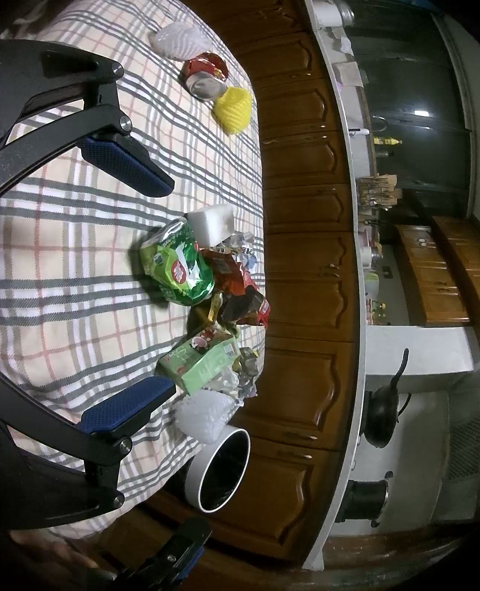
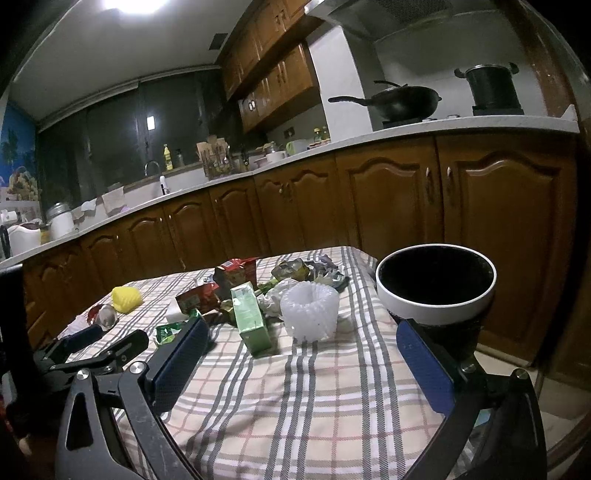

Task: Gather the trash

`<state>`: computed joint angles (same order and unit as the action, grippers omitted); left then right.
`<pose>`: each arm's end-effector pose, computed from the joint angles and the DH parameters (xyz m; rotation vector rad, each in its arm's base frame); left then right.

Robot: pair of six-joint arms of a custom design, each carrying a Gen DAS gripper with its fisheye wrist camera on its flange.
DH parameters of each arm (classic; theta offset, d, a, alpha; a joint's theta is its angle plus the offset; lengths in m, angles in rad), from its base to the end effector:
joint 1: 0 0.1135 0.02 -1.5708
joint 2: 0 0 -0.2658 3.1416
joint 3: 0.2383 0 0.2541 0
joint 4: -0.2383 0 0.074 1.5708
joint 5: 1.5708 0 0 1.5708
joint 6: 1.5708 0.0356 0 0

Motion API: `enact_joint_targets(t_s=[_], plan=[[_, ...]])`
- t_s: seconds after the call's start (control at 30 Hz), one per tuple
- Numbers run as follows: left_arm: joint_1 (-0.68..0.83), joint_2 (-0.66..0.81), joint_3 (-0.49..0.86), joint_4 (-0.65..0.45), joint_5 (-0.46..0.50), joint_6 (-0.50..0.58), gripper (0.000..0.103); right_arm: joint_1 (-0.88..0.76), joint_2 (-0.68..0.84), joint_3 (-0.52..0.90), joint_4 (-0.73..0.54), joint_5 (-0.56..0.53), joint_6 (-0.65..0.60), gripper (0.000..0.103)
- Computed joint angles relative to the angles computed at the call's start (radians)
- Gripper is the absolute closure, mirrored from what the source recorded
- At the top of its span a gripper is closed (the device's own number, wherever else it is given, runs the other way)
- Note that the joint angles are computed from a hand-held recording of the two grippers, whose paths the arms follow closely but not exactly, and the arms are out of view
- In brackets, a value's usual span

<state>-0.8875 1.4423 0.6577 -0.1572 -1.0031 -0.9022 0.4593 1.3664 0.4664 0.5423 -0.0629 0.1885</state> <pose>0.1861 -0.1810 0.1698 -0.3702 1.9910 0.1780 0.2402 0.1213 0.1793 -0.3068 1.9352 0.4910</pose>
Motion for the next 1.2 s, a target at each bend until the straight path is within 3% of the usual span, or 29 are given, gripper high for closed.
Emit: enact_joint_targets(t_s=[0.47, 0.8, 0.93, 1.07, 1.2], plan=[[0.036, 0.018, 0.014, 0.024, 0.053, 0.042, 0.003, 0.005, 0.019, 0.01, -0.002, -0.003, 0.01, 0.0], [0.109, 0.051, 0.057, 0.073, 0.209, 0.125, 0.004, -0.06, 0.103, 0.097, -0.074, -0.099, 0.041, 0.003], [0.161, 0.072, 0.091, 0.1, 0.326, 0.171, 0.006, -0.1, 0.15, 0.155, -0.123, -0.168, 0.06, 0.013], [0.219, 0.101, 0.142, 0.11, 0.441, 0.21, 0.019, -0.156, 0.234, 0.255, -0.195, -0.285, 0.106, 0.029], [0.274, 0.143, 0.196, 0.111, 0.544, 0.221, 0.022, -0.189, 0.314, 0.35, -0.256, -0.358, 0.142, 0.039]])
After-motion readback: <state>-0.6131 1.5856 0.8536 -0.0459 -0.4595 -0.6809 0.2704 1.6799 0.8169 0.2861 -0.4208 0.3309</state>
